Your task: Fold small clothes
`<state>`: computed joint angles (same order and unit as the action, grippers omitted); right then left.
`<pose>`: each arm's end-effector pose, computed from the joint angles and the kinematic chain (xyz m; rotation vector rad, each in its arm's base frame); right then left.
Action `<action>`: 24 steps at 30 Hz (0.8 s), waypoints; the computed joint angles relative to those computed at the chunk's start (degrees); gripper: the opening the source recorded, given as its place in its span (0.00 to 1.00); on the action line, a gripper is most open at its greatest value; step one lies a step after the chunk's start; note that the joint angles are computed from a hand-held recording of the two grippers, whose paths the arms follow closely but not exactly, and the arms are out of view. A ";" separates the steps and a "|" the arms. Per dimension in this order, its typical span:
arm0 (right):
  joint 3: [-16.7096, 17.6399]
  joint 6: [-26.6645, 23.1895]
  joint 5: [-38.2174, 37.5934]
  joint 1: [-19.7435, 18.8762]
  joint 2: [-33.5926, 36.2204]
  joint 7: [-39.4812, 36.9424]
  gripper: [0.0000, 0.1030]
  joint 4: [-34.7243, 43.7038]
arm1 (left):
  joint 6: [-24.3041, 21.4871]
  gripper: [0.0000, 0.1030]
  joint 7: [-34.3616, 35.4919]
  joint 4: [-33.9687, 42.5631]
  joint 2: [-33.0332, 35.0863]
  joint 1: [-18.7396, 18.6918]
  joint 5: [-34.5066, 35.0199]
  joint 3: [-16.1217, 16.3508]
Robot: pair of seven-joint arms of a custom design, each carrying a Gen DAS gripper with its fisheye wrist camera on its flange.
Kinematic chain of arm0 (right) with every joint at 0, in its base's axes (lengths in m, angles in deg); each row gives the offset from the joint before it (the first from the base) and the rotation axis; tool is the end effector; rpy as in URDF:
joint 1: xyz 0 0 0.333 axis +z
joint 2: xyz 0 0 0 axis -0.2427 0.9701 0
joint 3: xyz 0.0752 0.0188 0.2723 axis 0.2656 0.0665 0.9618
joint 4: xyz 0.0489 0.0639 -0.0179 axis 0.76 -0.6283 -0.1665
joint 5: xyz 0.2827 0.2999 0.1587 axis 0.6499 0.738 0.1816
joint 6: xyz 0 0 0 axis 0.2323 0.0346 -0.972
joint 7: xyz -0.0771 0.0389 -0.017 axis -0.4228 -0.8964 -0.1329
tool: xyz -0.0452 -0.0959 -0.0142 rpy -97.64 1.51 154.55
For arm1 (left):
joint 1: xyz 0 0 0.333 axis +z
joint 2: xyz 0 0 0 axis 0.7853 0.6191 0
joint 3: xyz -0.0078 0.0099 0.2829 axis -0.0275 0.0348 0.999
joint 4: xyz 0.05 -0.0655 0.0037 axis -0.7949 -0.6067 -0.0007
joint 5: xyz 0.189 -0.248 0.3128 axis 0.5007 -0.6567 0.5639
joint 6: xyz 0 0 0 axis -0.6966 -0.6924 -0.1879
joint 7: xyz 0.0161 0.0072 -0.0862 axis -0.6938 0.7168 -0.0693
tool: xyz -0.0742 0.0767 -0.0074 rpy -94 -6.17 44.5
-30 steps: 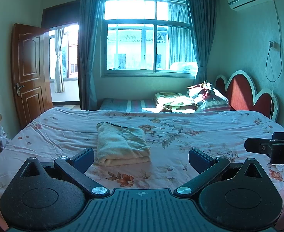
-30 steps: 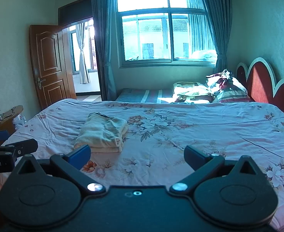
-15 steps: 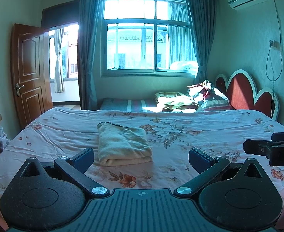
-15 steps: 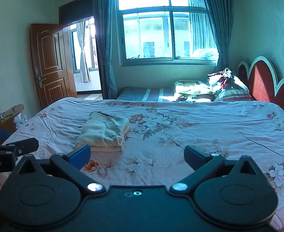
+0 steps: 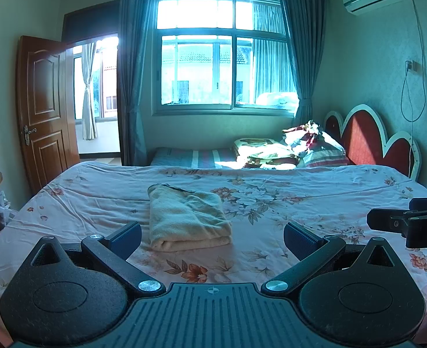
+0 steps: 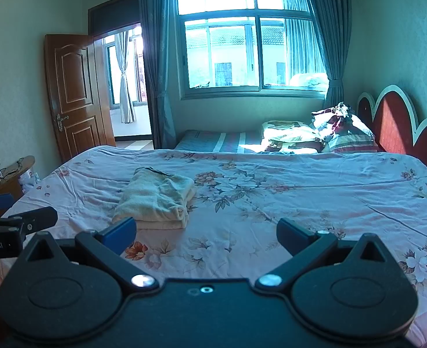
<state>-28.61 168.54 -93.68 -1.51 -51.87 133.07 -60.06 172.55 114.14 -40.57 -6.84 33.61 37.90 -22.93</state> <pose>0.4305 0.2017 0.7069 -1.5486 1.4649 -0.8777 0.4393 -0.4267 0.7065 -1.3807 1.6067 -1.1009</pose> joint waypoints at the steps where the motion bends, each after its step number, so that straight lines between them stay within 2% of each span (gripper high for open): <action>1: 0.05 0.08 -0.04 -0.05 0.01 0.05 0.99 0.00 | 0.18 1.00 0.15 0.08 0.11 0.06 -0.06 0.13; 24: 0.06 0.05 0.07 0.04 0.54 -0.04 0.99 0.38 | 0.99 1.00 0.15 -0.09 0.26 0.53 0.31 0.69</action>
<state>-28.55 168.59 -93.61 -1.48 -51.34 133.03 -59.67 173.54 114.29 -40.66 -6.58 34.14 38.20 -22.24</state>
